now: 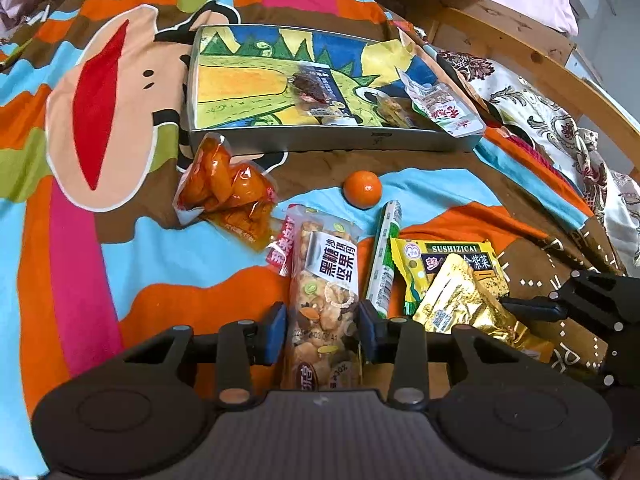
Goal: Organize snacks
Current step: 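Lift and carry the gold bag and nut bar over the tin tray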
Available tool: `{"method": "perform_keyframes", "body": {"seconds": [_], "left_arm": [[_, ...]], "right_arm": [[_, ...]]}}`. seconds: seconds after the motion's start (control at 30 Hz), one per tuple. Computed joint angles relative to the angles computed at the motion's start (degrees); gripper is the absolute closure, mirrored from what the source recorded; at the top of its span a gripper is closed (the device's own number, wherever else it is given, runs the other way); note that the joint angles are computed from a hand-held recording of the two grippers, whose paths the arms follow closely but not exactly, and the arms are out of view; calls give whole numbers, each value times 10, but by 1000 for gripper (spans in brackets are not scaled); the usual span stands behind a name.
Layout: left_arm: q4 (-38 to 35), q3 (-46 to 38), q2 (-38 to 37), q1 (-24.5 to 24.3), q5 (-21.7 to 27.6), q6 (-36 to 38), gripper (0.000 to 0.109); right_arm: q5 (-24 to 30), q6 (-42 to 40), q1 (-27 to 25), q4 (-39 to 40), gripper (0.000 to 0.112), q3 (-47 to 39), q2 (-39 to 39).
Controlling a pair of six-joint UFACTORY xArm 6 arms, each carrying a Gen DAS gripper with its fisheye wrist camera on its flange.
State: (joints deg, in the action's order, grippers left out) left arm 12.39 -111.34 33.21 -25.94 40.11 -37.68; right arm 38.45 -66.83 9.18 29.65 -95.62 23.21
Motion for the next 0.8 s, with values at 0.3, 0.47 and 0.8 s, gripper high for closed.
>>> {"method": "perform_keyframes", "body": {"seconds": [0.3, 0.47, 0.8], "left_arm": [[95, 73, -60, -28, -2, -145, 68], [114, 141, -106, -32, -50, -222, 68], [213, 185, -154, -45, -56, -351, 68]], "right_arm": [[-181, -190, 32, 71, 54, 156, -83], [-234, -303, 46, 158, 54, 190, -105], [-261, -511, 55, 408, 54, 179, -119]]}}
